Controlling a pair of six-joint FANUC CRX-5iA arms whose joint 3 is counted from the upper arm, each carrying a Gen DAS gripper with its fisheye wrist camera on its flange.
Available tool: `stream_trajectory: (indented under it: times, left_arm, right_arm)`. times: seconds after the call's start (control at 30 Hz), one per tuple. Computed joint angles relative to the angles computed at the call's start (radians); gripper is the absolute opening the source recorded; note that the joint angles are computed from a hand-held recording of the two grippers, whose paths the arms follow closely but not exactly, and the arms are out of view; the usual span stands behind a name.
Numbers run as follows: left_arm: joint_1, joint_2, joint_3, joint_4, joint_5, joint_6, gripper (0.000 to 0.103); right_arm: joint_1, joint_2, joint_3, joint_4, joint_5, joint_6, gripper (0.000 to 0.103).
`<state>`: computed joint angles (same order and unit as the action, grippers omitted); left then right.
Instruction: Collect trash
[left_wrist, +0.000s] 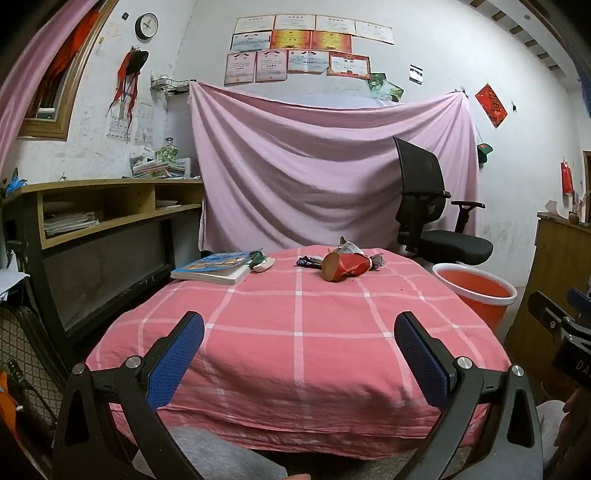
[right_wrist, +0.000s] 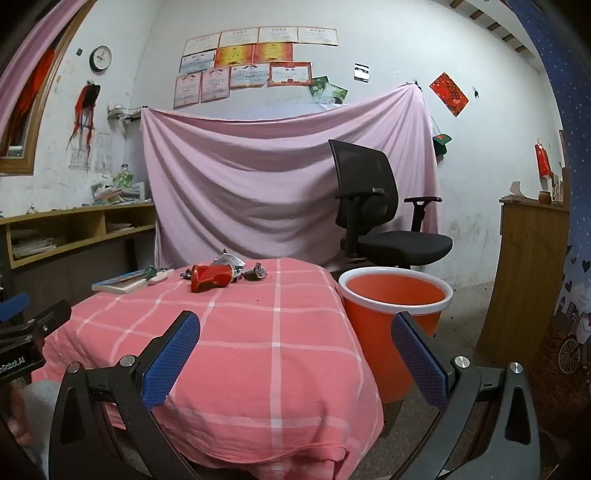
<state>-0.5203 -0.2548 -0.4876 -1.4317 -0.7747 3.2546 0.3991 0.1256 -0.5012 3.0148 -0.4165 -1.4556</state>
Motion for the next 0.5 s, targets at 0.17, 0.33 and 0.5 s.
stream_trajectory:
  times: [0.17, 0.33, 0.5]
  left_arm:
    - [0.004, -0.003, -0.001, 0.003, 0.004, -0.003, 0.101]
    - [0.001, 0.000, 0.001, 0.003, 0.001, -0.007, 0.101]
    - [0.003, -0.001, 0.000, 0.004, 0.003, -0.007, 0.101]
  right_arm:
    - [0.001, -0.003, -0.004, -0.002, -0.003, 0.003, 0.103]
    - [0.000, -0.002, -0.001, -0.003, 0.004, 0.001, 0.103]
    - [0.000, 0.000, 0.000, -0.004, 0.004, 0.001, 0.103]
